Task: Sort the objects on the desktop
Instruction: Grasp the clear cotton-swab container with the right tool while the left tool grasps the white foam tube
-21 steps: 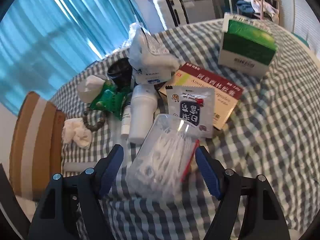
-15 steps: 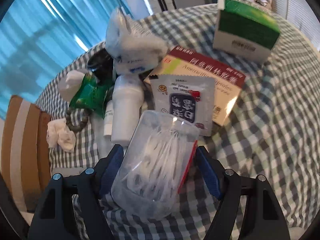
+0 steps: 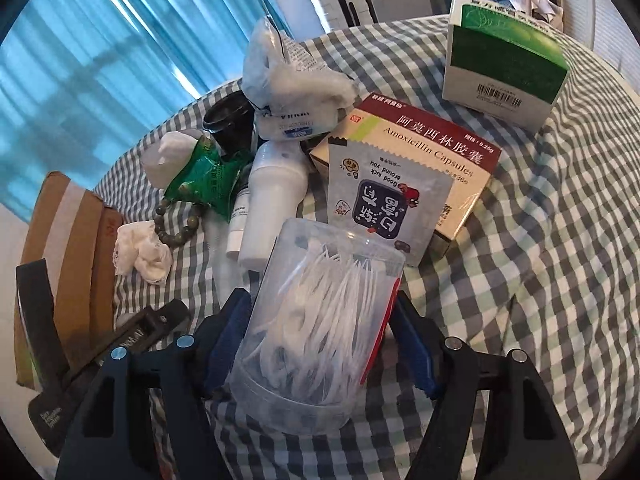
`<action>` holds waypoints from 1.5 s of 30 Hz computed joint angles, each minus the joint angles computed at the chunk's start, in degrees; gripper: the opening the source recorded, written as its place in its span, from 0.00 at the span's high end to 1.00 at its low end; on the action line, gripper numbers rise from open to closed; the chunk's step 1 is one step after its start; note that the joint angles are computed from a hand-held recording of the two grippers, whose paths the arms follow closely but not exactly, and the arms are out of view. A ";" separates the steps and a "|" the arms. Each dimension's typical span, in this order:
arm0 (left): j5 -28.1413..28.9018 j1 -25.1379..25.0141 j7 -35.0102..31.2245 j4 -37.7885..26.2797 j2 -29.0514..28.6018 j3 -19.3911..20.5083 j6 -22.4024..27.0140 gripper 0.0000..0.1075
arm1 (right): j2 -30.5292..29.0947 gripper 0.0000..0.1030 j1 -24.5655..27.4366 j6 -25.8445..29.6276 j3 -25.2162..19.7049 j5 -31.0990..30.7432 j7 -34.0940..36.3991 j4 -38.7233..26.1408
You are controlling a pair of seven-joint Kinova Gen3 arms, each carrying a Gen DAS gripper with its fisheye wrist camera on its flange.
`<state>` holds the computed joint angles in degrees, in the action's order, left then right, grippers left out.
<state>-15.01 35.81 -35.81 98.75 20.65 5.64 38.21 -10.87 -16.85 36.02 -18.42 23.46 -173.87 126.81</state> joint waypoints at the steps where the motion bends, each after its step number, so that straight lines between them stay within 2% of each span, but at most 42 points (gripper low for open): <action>1: 2.22 -2.25 -1.96 0.22 -0.35 1.46 -0.30 0.08 | -0.09 0.32 0.02 0.37 -0.20 0.12 -0.31 -0.13; 3: 5.73 -5.12 -4.78 0.12 -0.76 2.96 -0.04 0.08 | -0.31 0.32 -0.04 0.57 -0.12 -0.17 -0.32 -0.27; 6: 9.51 -6.30 -4.57 0.44 -0.83 1.81 -1.24 0.07 | -0.61 0.32 0.06 1.03 -0.21 -0.12 -0.15 -0.46; 10: 7.40 -3.47 -4.56 -2.02 0.81 -0.43 1.38 0.08 | -0.92 0.32 0.07 1.76 -0.69 0.15 -0.35 -0.62; 11: 7.65 -2.79 -6.21 -2.08 0.73 -1.01 1.67 0.11 | -1.12 0.32 0.05 2.00 -0.79 0.21 -0.37 -0.60; 12: 7.03 -2.65 -7.35 -1.56 0.41 -0.56 1.27 0.21 | -1.34 0.32 0.05 2.15 -0.84 0.25 -0.35 -0.54; 13: 6.82 -3.58 -9.42 -0.42 -0.43 0.79 -0.07 0.35 | -1.49 0.32 0.16 2.37 -0.99 0.40 -0.52 -0.52; 16: 9.34 -8.49 -16.39 1.86 -2.47 5.94 -2.65 0.58 | -2.06 0.32 0.44 2.41 -1.21 0.49 -0.94 -0.13; 18: 11.69 -8.73 -20.56 1.51 -2.80 5.31 -2.76 0.59 | -2.32 0.32 0.64 2.52 -1.41 0.54 -1.06 -0.05; 20: 16.09 -11.96 -25.18 2.23 -3.33 6.94 -2.33 0.59 | -2.74 0.32 0.88 3.06 -1.89 0.87 -1.29 -0.06; 23: 22.05 -14.15 -31.32 4.93 -5.54 7.43 -2.90 0.68 | -3.80 0.32 1.11 3.92 -2.58 1.04 -1.66 0.16; 25: 24.76 -16.97 -35.98 5.06 -6.02 9.65 -1.17 0.75 | -4.40 0.32 1.39 4.32 -2.97 1.00 -1.96 0.29; 27: 27.73 -18.91 -39.00 5.99 -6.37 10.54 -0.05 0.75 | -4.85 0.32 1.67 4.58 -3.16 0.78 -2.02 0.36; 29: 27.50 -17.53 -38.68 6.74 -6.27 8.78 -0.76 0.78 | -5.37 0.33 2.13 4.68 -3.61 0.88 -2.45 0.48; 31: 23.67 -12.60 -35.91 6.51 -5.87 4.84 -1.67 0.88 | -5.52 0.33 2.55 5.57 -4.65 1.50 -2.82 0.13; 33: 20.62 -10.42 -33.77 6.43 -5.64 3.33 -3.22 0.88 | -5.67 0.33 2.54 6.34 -5.33 2.07 -3.06 -0.03; 34: 20.47 -10.91 -33.58 7.47 -6.26 4.03 -4.56 0.88 | -5.76 0.33 2.47 6.55 -5.44 2.16 -3.09 -0.04; 38: 20.42 -12.23 -37.49 9.04 -7.49 5.11 -6.12 0.86 | -6.05 0.33 2.54 6.07 -4.86 1.77 -3.37 0.48; 39: 21.69 -13.37 -38.66 9.22 -7.47 6.01 -6.80 0.82 | -6.04 0.33 2.60 5.83 -4.73 1.72 -3.23 0.57; 40: 22.28 -13.49 -38.93 8.98 -7.21 6.06 -6.57 0.73 | -6.08 0.33 2.55 5.58 -4.59 1.57 -2.92 0.70; 42: 25.06 -15.32 -40.90 8.78 -6.27 7.37 -7.08 0.64 | -5.99 0.33 2.42 4.72 -3.88 0.87 -1.97 0.89; 43: 26.28 -15.65 -41.35 9.09 -6.36 7.59 -7.44 0.55 | -6.03 0.33 2.44 3.94 -3.42 0.30 -1.60 1.15; 45: 25.93 -13.12 -39.45 7.21 -5.41 6.22 -6.87 0.45 | -6.24 0.33 2.87 2.30 -2.73 -0.84 -1.30 1.74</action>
<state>10.92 22.69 -75.25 105.96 15.24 11.86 31.34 -17.10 -13.98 38.32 -21.15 22.62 -175.16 128.56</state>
